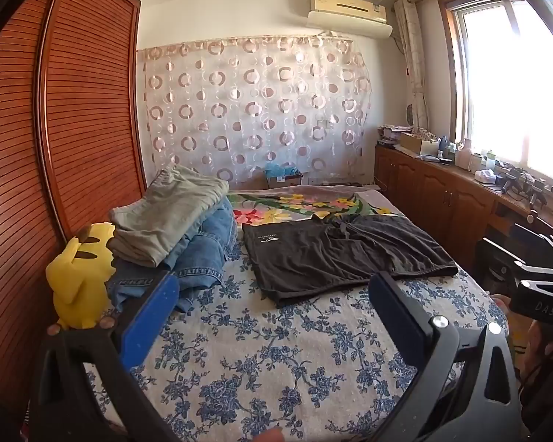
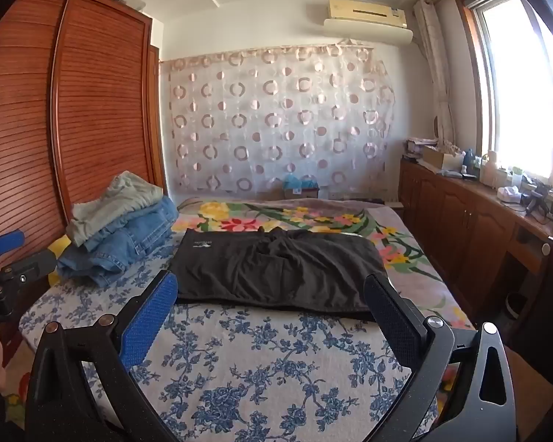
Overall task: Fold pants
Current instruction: 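Move both grippers toward the edge of the black pants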
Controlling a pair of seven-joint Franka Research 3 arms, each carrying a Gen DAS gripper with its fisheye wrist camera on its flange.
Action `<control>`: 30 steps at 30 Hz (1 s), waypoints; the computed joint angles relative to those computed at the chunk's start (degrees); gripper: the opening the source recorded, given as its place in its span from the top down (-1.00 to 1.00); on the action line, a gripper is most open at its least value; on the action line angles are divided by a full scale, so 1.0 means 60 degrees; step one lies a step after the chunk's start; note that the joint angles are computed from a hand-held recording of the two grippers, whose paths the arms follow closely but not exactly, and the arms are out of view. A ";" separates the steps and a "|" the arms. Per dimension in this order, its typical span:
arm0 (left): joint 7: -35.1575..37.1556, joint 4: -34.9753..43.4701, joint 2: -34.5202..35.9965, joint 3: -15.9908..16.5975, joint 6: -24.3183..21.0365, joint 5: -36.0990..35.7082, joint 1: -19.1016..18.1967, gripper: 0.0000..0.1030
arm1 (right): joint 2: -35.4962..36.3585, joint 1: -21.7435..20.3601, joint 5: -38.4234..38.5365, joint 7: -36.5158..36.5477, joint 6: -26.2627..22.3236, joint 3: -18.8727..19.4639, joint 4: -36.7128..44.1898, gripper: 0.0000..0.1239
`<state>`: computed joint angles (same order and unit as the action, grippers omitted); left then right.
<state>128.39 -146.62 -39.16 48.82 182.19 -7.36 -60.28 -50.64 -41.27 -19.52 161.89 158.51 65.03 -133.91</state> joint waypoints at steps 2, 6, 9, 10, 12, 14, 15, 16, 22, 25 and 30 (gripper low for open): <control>0.0012 -0.0018 -0.0029 0.0048 0.0080 0.0011 -0.0058 -1.00 | -0.0004 0.0002 -0.0013 0.0007 -0.0005 0.0000 0.0004 -0.66; -0.0015 -0.0010 -0.0017 0.0028 0.0042 0.0024 -0.0030 -1.00 | 0.0024 0.0084 -0.0032 -0.0070 -0.0059 -0.0126 0.0020 -0.66; -0.0007 -0.0010 -0.0027 0.0037 0.0037 0.0037 -0.0038 -1.00 | 0.0032 0.0096 -0.0074 -0.0037 -0.0066 -0.0129 0.0020 -0.66; -0.0011 -0.0008 -0.0015 0.0032 0.0040 0.0038 -0.0031 -1.00 | 0.0039 0.0101 -0.0088 -0.0036 -0.0067 -0.0136 0.0019 -0.66; -0.0035 -0.0005 0.0019 0.0005 0.0052 0.0039 -0.0003 -1.00 | 0.0035 0.0101 -0.0105 0.0005 -0.0050 -0.0132 0.0013 -0.66; -0.0021 -0.0009 -0.0019 0.0033 0.0040 0.0046 -0.0032 -1.00 | 0.0041 0.0103 -0.0124 0.0015 -0.0067 -0.0130 0.0019 -0.66; -0.0022 -0.0009 -0.0019 0.0033 0.0040 0.0047 -0.0032 -1.00 | 0.0044 0.0112 -0.0133 0.0021 -0.0039 -0.0140 0.0008 -0.66; -0.0020 -0.0010 -0.0014 0.0032 0.0048 0.0050 -0.0031 -1.00 | 0.0049 0.0120 -0.0141 0.0020 -0.0038 -0.0151 0.0005 -0.66; -0.0029 -0.0008 -0.0016 0.0039 0.0047 0.0057 -0.0035 -1.00 | 0.0050 0.0124 -0.0180 0.0051 -0.0053 -0.0155 0.0008 -0.66; -0.0028 -0.0009 -0.0017 0.0049 0.0054 0.0063 -0.0049 -1.00 | 0.0061 0.0127 -0.0190 0.0064 -0.0057 -0.0159 0.0009 -0.66; -0.0038 -0.0005 -0.0010 0.0059 0.0057 0.0077 -0.0054 -1.00 | 0.0128 0.0106 -0.0209 0.0026 -0.0199 -0.0149 0.0182 -0.66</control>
<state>128.16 -146.65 -39.23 49.18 182.53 -6.90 -60.61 -49.87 -40.63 -20.77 162.05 157.32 64.14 -132.81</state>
